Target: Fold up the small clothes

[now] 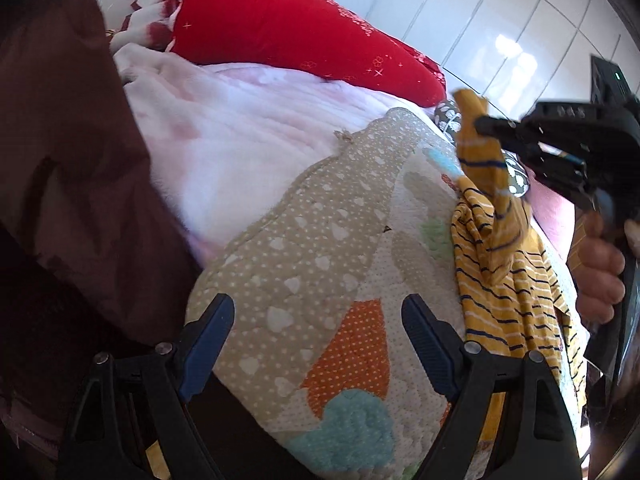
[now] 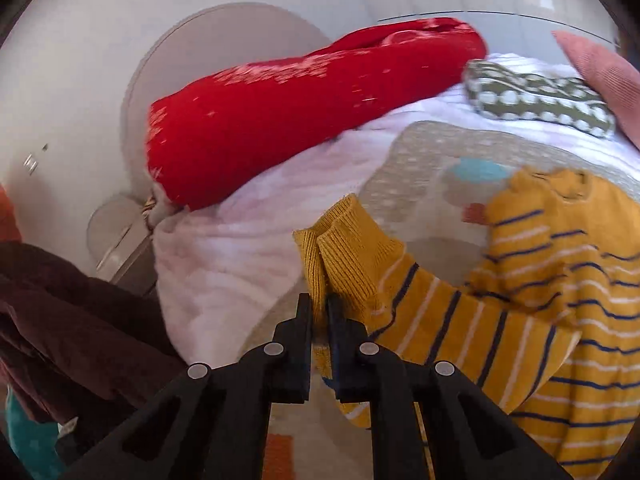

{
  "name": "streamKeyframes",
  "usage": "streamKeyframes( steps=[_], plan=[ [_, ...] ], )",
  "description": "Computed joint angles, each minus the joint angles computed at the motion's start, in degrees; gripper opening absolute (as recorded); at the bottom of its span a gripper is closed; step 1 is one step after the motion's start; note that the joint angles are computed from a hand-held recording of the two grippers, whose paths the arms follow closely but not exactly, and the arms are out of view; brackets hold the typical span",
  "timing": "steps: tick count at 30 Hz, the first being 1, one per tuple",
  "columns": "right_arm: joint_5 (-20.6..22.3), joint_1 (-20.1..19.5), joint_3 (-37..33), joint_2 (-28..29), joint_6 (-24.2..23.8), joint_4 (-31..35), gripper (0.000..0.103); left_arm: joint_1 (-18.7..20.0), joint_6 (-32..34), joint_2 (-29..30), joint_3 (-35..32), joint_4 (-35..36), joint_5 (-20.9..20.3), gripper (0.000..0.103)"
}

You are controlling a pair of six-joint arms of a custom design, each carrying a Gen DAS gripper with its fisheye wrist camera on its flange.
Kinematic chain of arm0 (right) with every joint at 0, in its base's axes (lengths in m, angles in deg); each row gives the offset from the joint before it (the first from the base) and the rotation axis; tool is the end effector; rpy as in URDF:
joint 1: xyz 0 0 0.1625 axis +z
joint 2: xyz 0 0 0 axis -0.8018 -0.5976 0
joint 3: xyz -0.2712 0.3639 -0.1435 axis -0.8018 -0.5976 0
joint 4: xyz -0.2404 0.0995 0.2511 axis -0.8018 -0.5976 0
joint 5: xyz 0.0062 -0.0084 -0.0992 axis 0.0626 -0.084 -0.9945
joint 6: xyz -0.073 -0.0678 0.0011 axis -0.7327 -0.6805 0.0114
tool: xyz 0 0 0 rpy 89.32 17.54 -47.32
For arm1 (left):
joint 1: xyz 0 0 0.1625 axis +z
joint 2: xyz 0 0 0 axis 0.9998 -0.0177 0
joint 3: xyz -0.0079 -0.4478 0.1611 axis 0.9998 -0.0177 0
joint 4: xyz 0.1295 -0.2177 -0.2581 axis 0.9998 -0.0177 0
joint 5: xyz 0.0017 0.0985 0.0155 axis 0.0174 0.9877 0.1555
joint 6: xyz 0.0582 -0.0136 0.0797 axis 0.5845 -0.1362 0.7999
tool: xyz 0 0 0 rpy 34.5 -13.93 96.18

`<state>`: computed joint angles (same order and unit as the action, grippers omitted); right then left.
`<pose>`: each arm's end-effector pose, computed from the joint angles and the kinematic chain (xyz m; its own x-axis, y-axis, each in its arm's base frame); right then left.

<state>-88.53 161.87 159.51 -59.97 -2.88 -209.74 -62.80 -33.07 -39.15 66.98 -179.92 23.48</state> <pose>0.3361 -0.6076 0.1498 -0.7147 -0.6756 0.1809 -0.6994 0.6906 -0.1839 -0.2308 -0.3576 0.1410 -0.7525 -0.6046 -0.2611 -0.0797 0.4771 -0.8752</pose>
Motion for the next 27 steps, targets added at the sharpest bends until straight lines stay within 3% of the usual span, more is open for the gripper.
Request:
streamKeyframes(
  steps=[4,6,7,8,10,16,20,24,27],
  plan=[
    [6.22,2.87,-3.78,5.05,-0.82,7.87,0.009,-1.03,-6.32,-1.8,0.59,6.24,-1.44,0.085],
    [5.71,3.94,-4.2,6.17,-1.45,9.64,0.014,-1.03,-6.47,-2.01,1.07,5.51,-1.76,0.085],
    [5.84,3.87,-3.32,5.91,-2.09,9.06,0.026,-1.03,-6.14,-1.94,1.45,4.53,-1.76,0.085],
    [5.94,3.53,-2.3,5.32,-2.51,8.36,0.045,-0.96,-5.1,-1.71,1.73,2.87,-1.63,0.085],
    [4.89,2.16,0.19,3.31,-2.64,5.69,0.059,-0.73,-1.26,-0.76,2.28,-2.0,-1.25,0.085],
    [-2.31,-5.66,7.65,-6.69,-1.92,-3.9,0.059,1.26,21.86,6.6,2.94,-29.51,-2.51,0.085],
    [-7.26,-13.08,12.86,-15.11,1.08,-10.06,0.059,3.69,38.06,12.85,1.64,-48.41,-8.34,0.085],
    [-8.74,-20.36,16.78,-23.13,2.38,-12.22,0.059,6.55,45.73,17.54,-1.62,-57.35,-15.33,0.085],
    [-6.84,-25.29,18.72,-27.69,2.72,-10.69,0.059,7.93,48.67,20.31,-4.66,-58.53,-19.24,0.085]
  ],
)
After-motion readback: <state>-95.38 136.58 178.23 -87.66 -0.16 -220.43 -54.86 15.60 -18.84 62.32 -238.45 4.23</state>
